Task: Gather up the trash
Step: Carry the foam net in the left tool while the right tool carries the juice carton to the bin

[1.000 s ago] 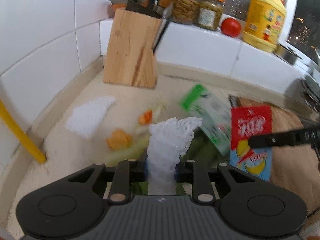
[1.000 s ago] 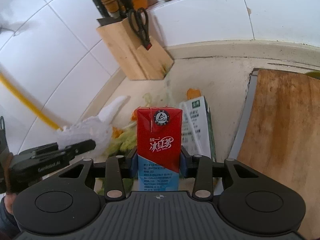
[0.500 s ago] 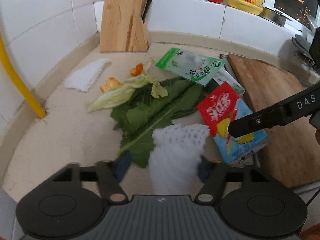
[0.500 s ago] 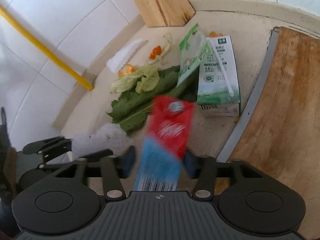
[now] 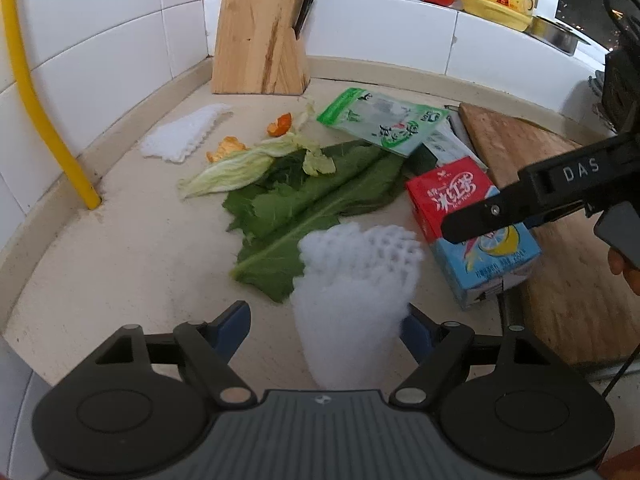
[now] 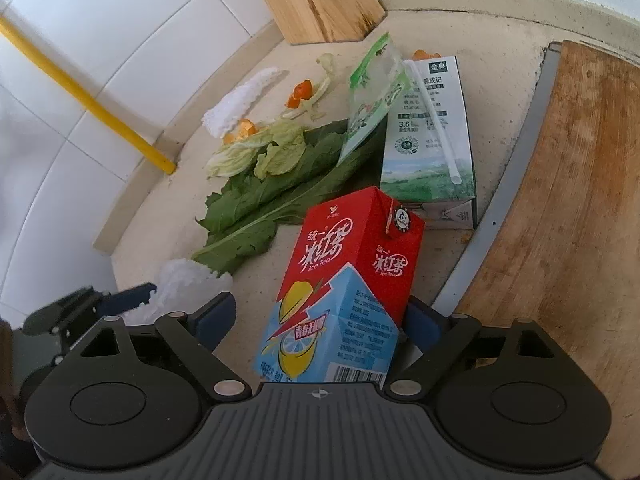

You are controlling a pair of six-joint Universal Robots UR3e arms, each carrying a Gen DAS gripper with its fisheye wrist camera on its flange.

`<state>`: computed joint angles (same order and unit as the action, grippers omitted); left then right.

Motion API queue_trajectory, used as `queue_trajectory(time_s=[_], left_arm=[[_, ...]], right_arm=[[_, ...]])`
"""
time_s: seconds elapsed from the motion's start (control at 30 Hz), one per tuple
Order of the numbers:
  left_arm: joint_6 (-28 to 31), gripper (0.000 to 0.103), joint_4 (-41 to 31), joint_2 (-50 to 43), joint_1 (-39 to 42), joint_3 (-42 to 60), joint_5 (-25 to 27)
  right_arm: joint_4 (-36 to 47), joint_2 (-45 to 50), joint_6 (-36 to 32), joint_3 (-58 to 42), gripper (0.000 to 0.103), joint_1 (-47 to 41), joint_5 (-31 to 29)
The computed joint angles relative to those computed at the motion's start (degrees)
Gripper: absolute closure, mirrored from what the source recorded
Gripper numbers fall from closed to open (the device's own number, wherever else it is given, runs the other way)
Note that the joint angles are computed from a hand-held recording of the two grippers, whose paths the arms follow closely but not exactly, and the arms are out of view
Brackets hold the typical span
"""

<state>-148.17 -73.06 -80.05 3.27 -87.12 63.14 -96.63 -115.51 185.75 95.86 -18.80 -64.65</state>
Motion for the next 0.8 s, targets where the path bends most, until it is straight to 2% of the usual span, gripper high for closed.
queue_trajectory(time_s=[0.2, 0.3, 0.33, 0.4, 0.43, 0.5, 0.53, 0.57, 0.6, 0.67, 0.8], left_arm=[[-1.93, 0.028, 2.55, 1.27, -0.59, -2.89, -1.8], [-1.8, 0.03, 7.4, 2.87, -2.18, -6.35, -0.13], [-1.75, 0.032, 8.62, 2.95, -2.81, -6.95, 0.76], [-1.92, 0.049, 9.02, 2.51, -3.39, -7.04, 1.45], [-2.21, 0.053, 8.72, 1.94, -3.56, -6.64, 1.68], [-4.37, 0.068, 8.49, -0.01, -4.59, -5.51, 3.7], [-5.38, 0.074, 8.91, -0.55, -5.04, -5.31, 5.07], [-5.92, 0.086, 8.49, -0.89, -5.04, -4.82, 5.88], [-6.23, 0.087, 7.32, -0.64, -4.22, -4.36, 5.32], [-5.99, 0.087, 3.43, 0.92, -0.82, -3.55, 1.06], [-5.75, 0.087, 3.3, 4.17, 1.26, -4.49, -0.63]], right_arm=[[-3.55, -0.99, 3.64, 1.78, 0.006, 2.83, -3.26], [-3.62, -2.32, 5.24, 2.42, 0.006, 3.4, -3.53], [-3.82, -2.67, 5.52, 2.49, 0.006, 3.89, -4.12], [-5.51, -2.69, 6.84, 2.91, 0.006, 5.56, -6.03], [-6.52, -2.5, 7.73, 3.19, 0.007, 6.43, -7.02], [-9.2, -2.08, 9.7, 4.07, 0.011, 8.31, -9.18], [-10.05, -1.7, 10.37, 4.43, 0.021, 8.96, -10.0], [-10.07, -1.1, 11.1, 4.39, 0.028, 9.46, -10.66], [-10.55, -1.7, 12.21, 5.3, 0.03, 8.67, -9.36], [-10.52, -1.99, 12.86, 4.7, 0.041, 9.15, -9.47], [-9.88, -1.96, 13.69, 2.11, 0.052, 12.01, -11.72]])
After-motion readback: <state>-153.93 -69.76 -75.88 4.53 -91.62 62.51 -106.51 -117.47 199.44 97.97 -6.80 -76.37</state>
